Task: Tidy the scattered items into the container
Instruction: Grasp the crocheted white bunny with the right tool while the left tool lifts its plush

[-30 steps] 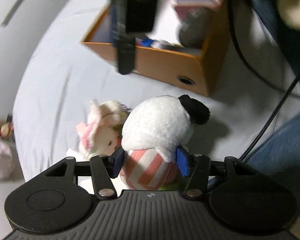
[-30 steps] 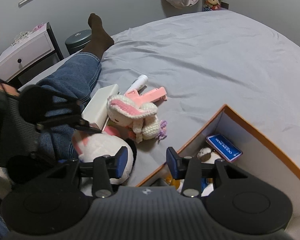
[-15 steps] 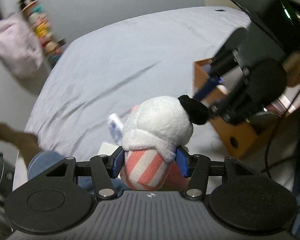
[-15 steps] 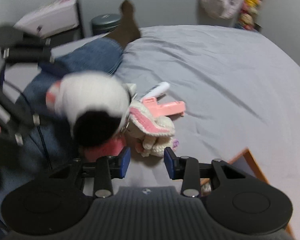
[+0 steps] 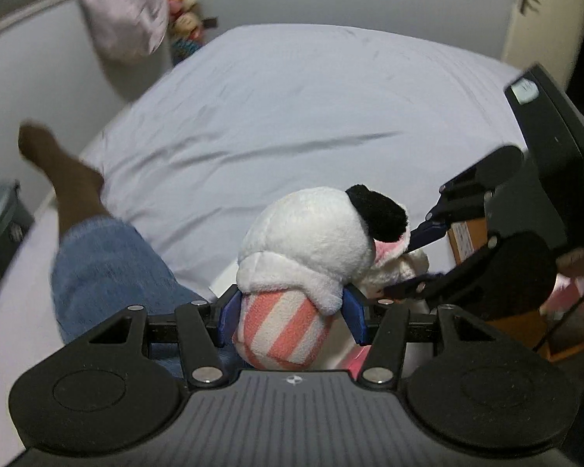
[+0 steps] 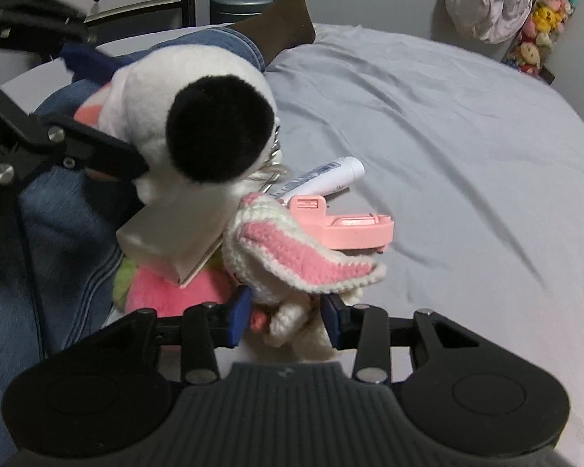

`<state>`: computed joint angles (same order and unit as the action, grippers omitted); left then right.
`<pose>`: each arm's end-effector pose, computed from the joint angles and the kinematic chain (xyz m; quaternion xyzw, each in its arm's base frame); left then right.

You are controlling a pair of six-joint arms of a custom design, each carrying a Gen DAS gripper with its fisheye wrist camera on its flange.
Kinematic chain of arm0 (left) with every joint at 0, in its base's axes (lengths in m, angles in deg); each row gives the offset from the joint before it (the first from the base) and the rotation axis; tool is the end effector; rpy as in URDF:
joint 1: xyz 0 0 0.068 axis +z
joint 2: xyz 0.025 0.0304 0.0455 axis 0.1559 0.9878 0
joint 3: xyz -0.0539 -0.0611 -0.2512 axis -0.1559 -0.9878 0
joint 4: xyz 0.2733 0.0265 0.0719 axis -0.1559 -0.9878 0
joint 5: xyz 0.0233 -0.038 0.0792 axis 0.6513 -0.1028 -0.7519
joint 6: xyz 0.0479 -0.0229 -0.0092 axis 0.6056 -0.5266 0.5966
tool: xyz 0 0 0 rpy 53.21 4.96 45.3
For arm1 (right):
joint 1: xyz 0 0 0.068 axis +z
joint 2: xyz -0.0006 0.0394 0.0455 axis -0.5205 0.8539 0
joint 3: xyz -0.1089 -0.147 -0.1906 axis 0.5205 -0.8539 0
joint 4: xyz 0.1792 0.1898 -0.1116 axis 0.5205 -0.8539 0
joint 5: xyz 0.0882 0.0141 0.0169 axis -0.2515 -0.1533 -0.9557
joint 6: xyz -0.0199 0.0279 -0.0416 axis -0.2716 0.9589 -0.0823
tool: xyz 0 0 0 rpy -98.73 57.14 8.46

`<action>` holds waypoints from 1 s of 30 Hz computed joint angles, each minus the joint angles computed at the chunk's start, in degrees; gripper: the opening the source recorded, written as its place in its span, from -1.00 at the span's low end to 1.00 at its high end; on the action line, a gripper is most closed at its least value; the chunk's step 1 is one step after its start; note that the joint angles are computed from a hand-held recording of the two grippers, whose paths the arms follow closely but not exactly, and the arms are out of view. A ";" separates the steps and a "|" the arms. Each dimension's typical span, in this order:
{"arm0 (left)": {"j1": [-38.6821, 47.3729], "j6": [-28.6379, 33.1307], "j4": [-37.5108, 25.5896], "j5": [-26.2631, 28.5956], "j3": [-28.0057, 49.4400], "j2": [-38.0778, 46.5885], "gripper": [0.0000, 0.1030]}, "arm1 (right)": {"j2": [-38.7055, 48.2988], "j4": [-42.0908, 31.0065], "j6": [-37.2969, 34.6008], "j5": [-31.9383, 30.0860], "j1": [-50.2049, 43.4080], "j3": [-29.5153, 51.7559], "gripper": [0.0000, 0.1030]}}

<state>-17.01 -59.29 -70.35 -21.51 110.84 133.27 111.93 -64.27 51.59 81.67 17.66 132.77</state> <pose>0.1862 -0.0932 0.1968 0.2548 0.9087 -0.0924 0.3174 0.1579 0.1745 0.2321 -0.3646 0.8935 0.0502 0.2572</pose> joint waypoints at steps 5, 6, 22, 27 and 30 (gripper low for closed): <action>1.31 -4.11 2.94 2.77 -1.54 2.61 0.23 | 3.02 0.86 -2.25 1.41 0.17 1.10 0.05; 1.22 -4.94 2.94 2.89 -1.82 2.36 0.23 | 3.65 1.09 -2.51 2.44 0.42 1.24 0.08; 5.41 -8.70 7.17 8.86 -4.42 -2.68 0.23 | -3.71 -1.01 10.28 1.72 -3.33 1.66 -0.25; 3.51 -10.49 6.08 9.50 -3.05 -7.22 0.23 | -12.37 -6.14 15.58 4.77 -0.86 3.01 -0.25; 1.05 -11.87 6.12 9.34 -1.92 -8.91 0.23 | -17.19 -9.98 19.06 7.96 1.52 4.80 -0.25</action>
<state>-15.96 -71.16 -64.23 -12.17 108.92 124.36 94.75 -74.25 70.65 89.63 19.18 137.57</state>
